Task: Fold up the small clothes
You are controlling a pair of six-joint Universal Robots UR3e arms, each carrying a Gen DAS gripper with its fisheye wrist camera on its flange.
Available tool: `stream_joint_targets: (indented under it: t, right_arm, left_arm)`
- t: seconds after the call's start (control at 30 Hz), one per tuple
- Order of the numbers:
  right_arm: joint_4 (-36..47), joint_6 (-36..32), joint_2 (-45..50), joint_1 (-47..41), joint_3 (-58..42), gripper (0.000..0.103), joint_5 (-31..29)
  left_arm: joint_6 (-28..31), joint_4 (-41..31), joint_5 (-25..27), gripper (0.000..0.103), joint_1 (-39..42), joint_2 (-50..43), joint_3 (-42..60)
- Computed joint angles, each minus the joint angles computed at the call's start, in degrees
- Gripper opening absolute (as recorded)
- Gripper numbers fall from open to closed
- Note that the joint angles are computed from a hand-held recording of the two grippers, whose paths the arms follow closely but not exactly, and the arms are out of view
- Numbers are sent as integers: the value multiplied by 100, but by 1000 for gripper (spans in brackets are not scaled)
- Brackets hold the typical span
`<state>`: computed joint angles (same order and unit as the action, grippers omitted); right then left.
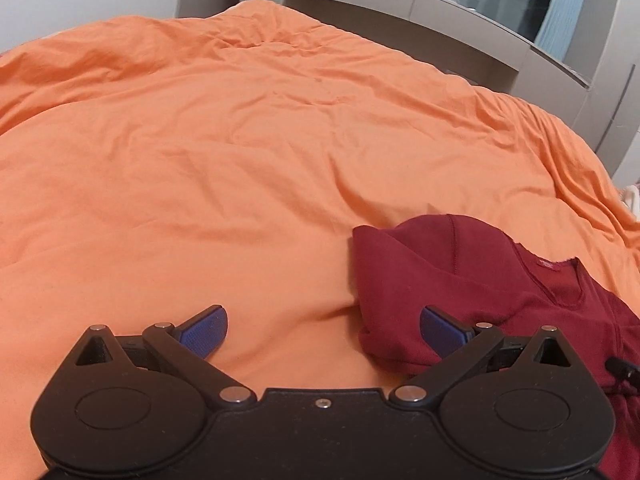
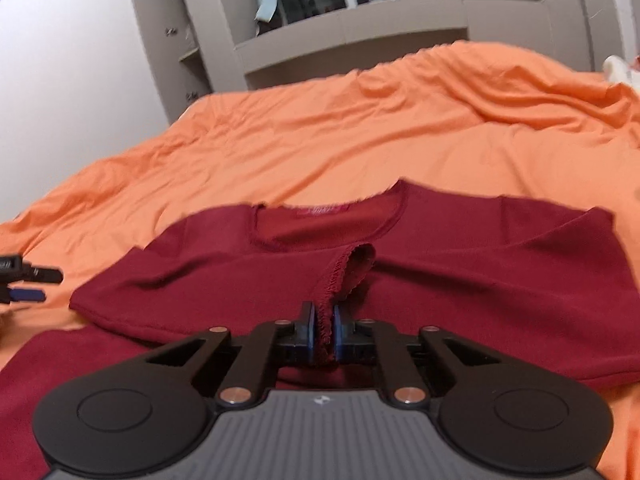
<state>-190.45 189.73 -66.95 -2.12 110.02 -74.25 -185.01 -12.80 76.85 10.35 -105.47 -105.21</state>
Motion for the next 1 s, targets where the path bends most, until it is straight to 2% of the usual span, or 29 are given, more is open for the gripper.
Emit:
stream_joint_targets:
  t: [0.1, 0.2, 0.57, 0.7, 0.83, 0.9, 0.93, 1.0]
  right_arm:
    - [-371, 231, -134, -19, 192, 8, -249]
    - [-485, 366, -219, -220, 285, 8, -33]
    - [-567, 494, -233, -418, 253, 8, 305]
    - [-543, 503, -245, -419, 257, 9, 316]
    - [-506, 498, -277, -449, 298, 9, 345]
    - [-457, 476, -293, -452, 307, 9, 337]
    - [-370, 454, -297, -424, 277, 9, 296]
    - [-52, 374, -339, -364, 229, 9, 192]
  left_arm:
    - [137, 144, -244, 102, 39, 27, -134]
    - [348, 268, -349, 102, 5, 75, -249]
    - [1737, -87, 66, 102, -616, -89, -68]
    - [1784, -30, 604, 101, -891, -340, 130]
    - [1534, 138, 1426, 91, -1208, -673, 441]
    - [1427, 160, 1543, 87, -1221, -727, 518]
    - [1336, 235, 1647, 81, -1237, -729, 504]
    - [1172, 460, 1752, 79, -1231, -675, 396]
